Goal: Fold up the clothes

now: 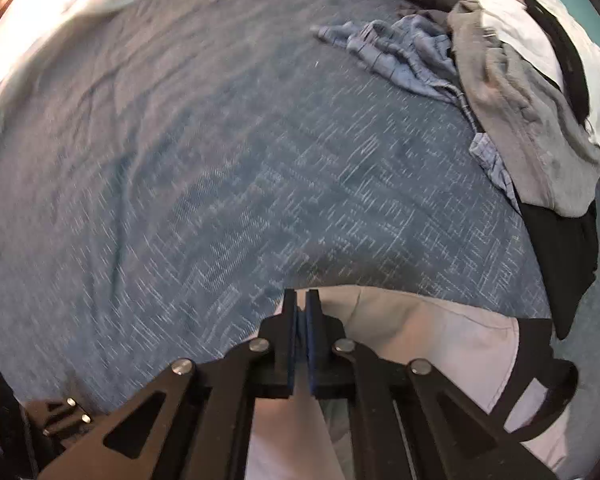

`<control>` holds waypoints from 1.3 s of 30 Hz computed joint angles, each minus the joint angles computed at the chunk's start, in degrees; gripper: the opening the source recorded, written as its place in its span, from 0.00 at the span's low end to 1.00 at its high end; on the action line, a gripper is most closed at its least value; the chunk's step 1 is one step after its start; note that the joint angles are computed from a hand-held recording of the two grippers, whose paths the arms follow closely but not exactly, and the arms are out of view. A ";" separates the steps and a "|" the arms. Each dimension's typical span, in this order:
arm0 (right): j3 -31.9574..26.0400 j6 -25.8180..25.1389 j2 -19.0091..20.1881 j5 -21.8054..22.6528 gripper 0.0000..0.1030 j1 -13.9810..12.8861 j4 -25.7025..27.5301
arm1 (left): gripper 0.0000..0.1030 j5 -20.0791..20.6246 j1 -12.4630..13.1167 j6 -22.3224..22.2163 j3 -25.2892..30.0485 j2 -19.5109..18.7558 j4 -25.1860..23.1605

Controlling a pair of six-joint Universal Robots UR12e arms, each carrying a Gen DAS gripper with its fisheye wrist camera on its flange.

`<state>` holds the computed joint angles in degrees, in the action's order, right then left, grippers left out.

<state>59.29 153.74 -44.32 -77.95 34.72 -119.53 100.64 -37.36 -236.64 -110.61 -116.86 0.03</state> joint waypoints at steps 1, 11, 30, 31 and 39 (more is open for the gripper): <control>0.40 1.50 -0.14 1.32 0.02 -0.48 -0.91 | 0.25 0.02 -0.01 0.01 -0.03 0.03 -0.01; 3.06 7.60 -1.34 7.55 0.01 -2.75 -6.30 | 0.25 0.07 -0.10 -0.28 0.19 -0.09 -0.25; 0.57 7.11 0.74 6.15 0.03 -1.82 -6.64 | 0.26 1.34 -0.03 -2.79 -1.47 0.91 2.75; 0.89 7.34 0.70 6.76 0.03 -1.95 -7.46 | 0.25 1.78 -0.07 -3.05 -1.66 1.03 3.10; 2.87 12.17 0.71 8.83 0.03 -1.95 -15.08 | 0.18 4.46 -0.32 -5.64 -2.81 1.57 4.01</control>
